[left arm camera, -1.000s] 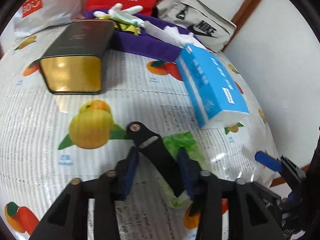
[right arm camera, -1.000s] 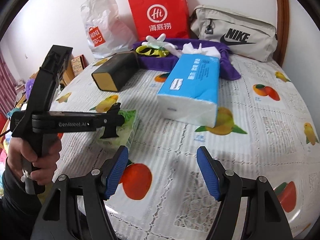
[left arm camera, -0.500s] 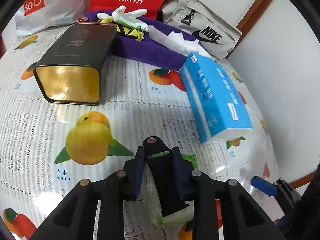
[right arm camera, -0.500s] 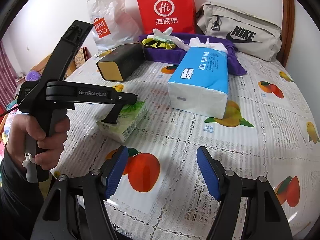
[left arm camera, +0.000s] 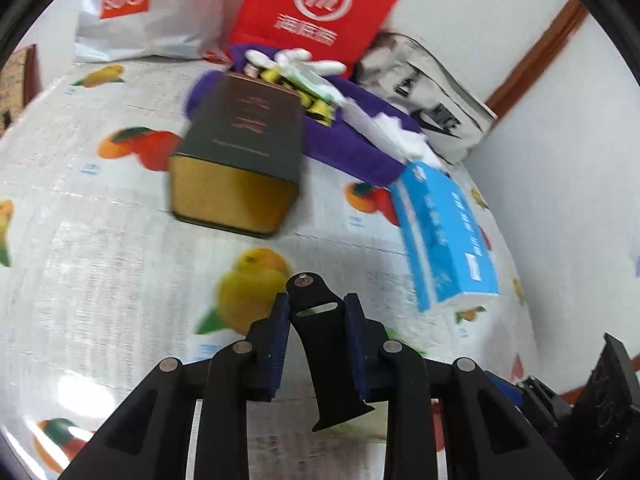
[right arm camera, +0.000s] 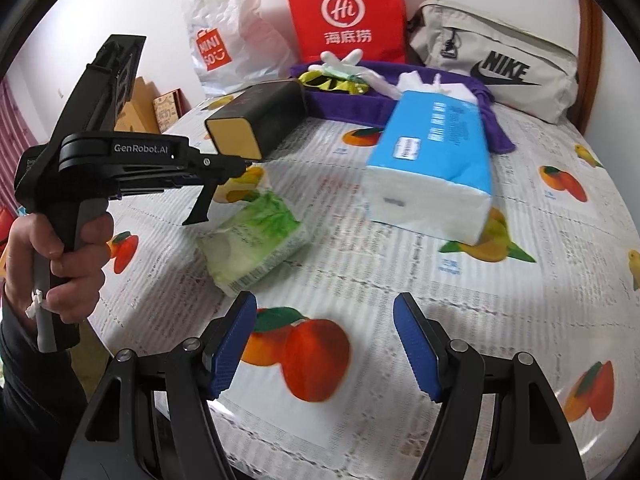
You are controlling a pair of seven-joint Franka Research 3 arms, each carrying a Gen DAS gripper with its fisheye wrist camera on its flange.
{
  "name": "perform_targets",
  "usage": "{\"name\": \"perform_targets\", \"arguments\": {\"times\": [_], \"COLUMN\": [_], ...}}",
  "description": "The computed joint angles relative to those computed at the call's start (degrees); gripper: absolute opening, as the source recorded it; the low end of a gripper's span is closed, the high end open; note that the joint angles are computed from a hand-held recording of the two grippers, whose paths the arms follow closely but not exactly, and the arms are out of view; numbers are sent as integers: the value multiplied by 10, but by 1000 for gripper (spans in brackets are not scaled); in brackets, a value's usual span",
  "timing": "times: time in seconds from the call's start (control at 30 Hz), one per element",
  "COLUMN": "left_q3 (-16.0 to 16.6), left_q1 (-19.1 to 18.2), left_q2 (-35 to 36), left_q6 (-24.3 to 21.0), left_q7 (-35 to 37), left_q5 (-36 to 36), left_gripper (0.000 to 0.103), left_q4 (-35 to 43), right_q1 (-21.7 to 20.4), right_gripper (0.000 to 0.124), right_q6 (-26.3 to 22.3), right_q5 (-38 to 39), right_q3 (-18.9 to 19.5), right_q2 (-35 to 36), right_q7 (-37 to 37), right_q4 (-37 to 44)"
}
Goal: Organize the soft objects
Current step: 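Reach the right tool down around the green wet-wipe pack, then close the right tool on the green wet-wipe pack and lift it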
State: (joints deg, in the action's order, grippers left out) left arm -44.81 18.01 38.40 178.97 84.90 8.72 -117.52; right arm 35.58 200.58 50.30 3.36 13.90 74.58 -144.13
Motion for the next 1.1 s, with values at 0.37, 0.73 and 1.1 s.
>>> {"name": "perform_targets", "arguments": {"times": [0.37,0.73,1.1], "left_q3": [108,42,36], "left_q1": [-58,19,23], "left_q2": [-43,-5,2], "left_q6": [11,13,16], "left_q7": [-32,-5,-5], "left_q5": [13,18,28], "left_gripper": [26,26,26], "left_q4": [-13,-15,-14], "right_q1": [79,228,306], "right_gripper": [70,72,78], "right_q6": [-42,-124,-169], "right_q5": [10,11,-80], "right_q3": [-70,-237,-339], "right_q2": [66,120,183], "right_q7": [-9,83,191], "right_q4": [94,162,204]}}
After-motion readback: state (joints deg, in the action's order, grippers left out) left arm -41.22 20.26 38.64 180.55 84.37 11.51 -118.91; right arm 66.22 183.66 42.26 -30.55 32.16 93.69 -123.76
